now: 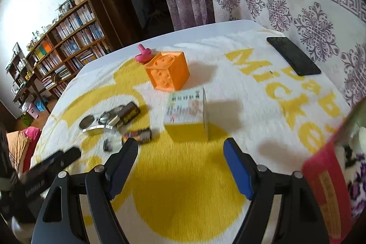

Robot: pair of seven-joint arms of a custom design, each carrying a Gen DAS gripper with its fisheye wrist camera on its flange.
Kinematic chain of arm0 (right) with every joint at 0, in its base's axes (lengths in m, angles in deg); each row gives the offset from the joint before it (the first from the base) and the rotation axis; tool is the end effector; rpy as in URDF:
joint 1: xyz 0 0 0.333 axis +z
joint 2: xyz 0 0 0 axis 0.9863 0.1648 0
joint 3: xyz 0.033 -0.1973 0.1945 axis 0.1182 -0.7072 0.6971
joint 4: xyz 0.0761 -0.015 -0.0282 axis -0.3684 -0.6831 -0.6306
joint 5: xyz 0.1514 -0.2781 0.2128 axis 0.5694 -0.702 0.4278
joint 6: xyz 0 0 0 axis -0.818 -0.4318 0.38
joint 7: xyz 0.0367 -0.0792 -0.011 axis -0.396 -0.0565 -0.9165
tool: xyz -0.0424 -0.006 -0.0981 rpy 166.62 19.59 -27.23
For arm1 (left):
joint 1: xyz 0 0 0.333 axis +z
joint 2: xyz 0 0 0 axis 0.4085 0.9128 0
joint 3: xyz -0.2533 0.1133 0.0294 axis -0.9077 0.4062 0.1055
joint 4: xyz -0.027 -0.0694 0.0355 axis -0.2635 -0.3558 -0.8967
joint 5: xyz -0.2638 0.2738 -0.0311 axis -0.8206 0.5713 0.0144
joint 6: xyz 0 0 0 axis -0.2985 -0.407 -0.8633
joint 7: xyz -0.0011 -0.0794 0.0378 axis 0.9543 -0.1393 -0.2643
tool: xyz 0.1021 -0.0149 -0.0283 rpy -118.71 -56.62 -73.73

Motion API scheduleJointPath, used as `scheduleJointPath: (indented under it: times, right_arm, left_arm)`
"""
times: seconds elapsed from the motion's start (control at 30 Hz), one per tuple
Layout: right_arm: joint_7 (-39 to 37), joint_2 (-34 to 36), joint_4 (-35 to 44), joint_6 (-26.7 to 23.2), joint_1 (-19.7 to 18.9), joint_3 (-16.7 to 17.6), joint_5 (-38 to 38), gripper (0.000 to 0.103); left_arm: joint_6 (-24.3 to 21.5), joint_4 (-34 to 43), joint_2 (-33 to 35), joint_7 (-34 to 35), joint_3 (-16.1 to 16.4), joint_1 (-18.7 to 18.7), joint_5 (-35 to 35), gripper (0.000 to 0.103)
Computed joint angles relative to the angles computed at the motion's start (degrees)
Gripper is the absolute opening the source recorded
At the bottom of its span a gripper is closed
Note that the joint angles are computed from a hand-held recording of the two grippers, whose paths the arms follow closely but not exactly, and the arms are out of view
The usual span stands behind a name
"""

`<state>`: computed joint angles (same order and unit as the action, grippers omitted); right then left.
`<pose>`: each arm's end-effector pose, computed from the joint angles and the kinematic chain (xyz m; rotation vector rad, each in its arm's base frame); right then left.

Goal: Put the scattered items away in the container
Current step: 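Grasp the yellow-green ointment box with the right gripper, then grasp the silver spring clamp with the left gripper while the right holds the box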

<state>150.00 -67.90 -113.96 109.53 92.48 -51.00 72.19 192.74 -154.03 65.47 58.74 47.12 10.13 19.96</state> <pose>0.4324 0.1798 0.4692 -1.7290 1.7465 -0.4119 0.3981 -0.2708 0.4460 -2.0827 1.6905 -0.9196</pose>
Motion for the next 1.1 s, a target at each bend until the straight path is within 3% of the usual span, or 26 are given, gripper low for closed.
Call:
scheduleJointPath:
  times: [0.17, 0.4, 0.43, 0.5, 0.6, 0.87, 1.1]
  right_arm:
    - [2.3, 6.5, 5.45, 0.33, -1.56, 0.55, -2.53, 0.08]
    - [1.11, 10.98, 7.7, 0.91, 0.88, -1.91, -2.05, 0.08]
    - [0.89, 11.09, 7.61, 0.84, 1.05, -2.08, -2.18, 0.077]
    - [0.93, 11.23, 7.73, -0.1, 1.19, -2.26, -2.51, 0.058]
    - [0.16, 11.08, 7.3, -0.12, 1.68, -2.98, -1.39, 0.048]
    - [-2.35, 9.1, 5.01, 2.64, 2.26, -3.68, 2.66, 0.048]
    - [1.68, 8.36, 4.32, 4.11, -0.93, -0.36, -3.48, 0.048]
  left_arm:
    - [-0.3, 0.32, 0.52, 0.1, 0.01, -0.03, 0.11, 0.083]
    - [0.29, 0.1, 1.11, 1.22, 0.95, -0.75, -2.0, 0.083]
    - [0.22, 0.08, 1.11, 1.06, 0.81, -0.59, -1.9, 0.083]
    - [0.04, 0.2, 1.26, 0.94, 0.61, -0.41, -1.67, 0.083]
    - [-0.11, 0.28, 1.45, 0.8, 0.51, -0.27, -1.4, 0.083]
    - [0.5, 0.09, 1.62, 0.09, 0.53, 0.16, -0.7, 0.083]
    - [0.23, -0.57, 0.58, -3.88, -0.43, 2.5, 1.8, 0.083]
